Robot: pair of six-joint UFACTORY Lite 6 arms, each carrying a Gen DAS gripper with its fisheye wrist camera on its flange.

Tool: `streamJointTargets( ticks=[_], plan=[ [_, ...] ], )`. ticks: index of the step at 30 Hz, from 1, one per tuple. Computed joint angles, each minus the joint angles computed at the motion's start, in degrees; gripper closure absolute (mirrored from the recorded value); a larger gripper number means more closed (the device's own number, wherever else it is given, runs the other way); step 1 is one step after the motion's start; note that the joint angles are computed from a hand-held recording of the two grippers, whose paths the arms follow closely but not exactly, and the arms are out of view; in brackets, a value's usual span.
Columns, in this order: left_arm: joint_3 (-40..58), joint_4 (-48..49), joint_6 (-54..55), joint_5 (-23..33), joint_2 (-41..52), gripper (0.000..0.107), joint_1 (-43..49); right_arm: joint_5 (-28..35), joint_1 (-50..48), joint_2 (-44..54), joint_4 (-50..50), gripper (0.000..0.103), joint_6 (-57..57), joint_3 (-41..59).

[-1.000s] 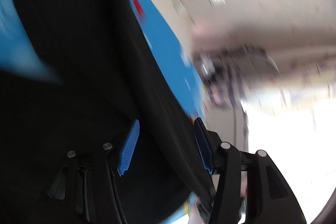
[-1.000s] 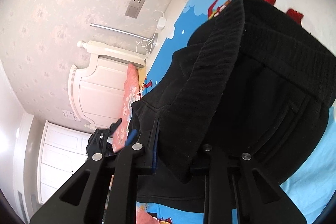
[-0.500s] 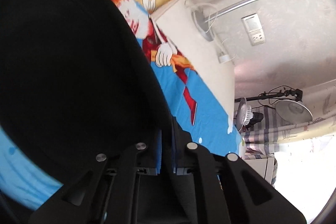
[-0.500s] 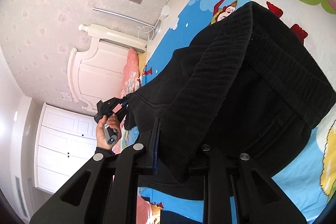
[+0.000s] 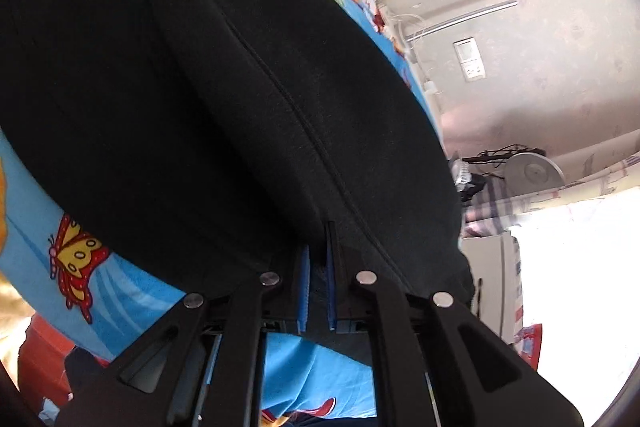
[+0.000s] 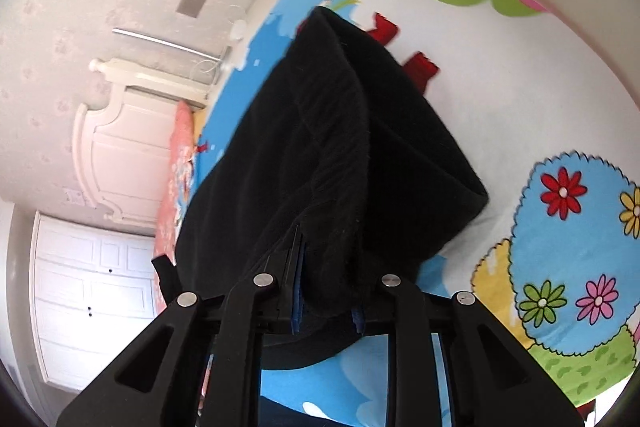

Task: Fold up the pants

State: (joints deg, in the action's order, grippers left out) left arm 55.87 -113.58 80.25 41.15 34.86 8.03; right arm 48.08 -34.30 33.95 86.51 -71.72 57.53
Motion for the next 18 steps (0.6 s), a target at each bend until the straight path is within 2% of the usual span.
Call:
streamJointTargets(
  ticks=[5,9,12,13,14,15,16,17,18],
  plan=[
    [0.4,1.3,0.4,0.8,-1.9,0.07,2.1,0.8,-0.9,-0.2,3.9,0.072,-3.5,-2.9],
    [1.8,2.3,-2.3,1.7,0.2,0.067,4.3,1.1,-1.2,-0.6,6.0,0.07,-4.7,-4.4],
    [2.2,3.2,-3.5,0.9,0.2,0.065,6.8,0.9,-1.5,-2.0,7.1,0.057,-6.0,-5.5],
    [3.0,4.8,-4.2,-0.4,0.1,0.065,8.1,1.4,-1.8,-2.1,7.6,0.057,-6.7,-5.7],
    [4.2,5.9,-5.1,-1.7,0.4,0.066,8.8,0.8,-1.6,-2.4,8.7,0.062,-7.9,-5.8],
    [6.0,7.3,-6.4,-4.2,0.8,0.068,8.8,-0.6,-0.7,-3.1,9.2,0.079,-8.5,-5.7],
    [5.7,8.1,-6.6,-5.7,0.0,0.074,8.1,-1.4,-0.3,-3.4,8.9,0.079,-8.8,-5.4],
    [7.8,9.9,-8.0,-7.4,0.9,0.098,7.7,-1.9,0.3,-3.8,8.6,0.079,-8.6,-4.9],
    [9.8,13.0,-10.9,-8.5,1.8,0.1,7.5,-2.3,0.6,-4.3,8.1,0.08,-8.4,-4.7]
  ],
)
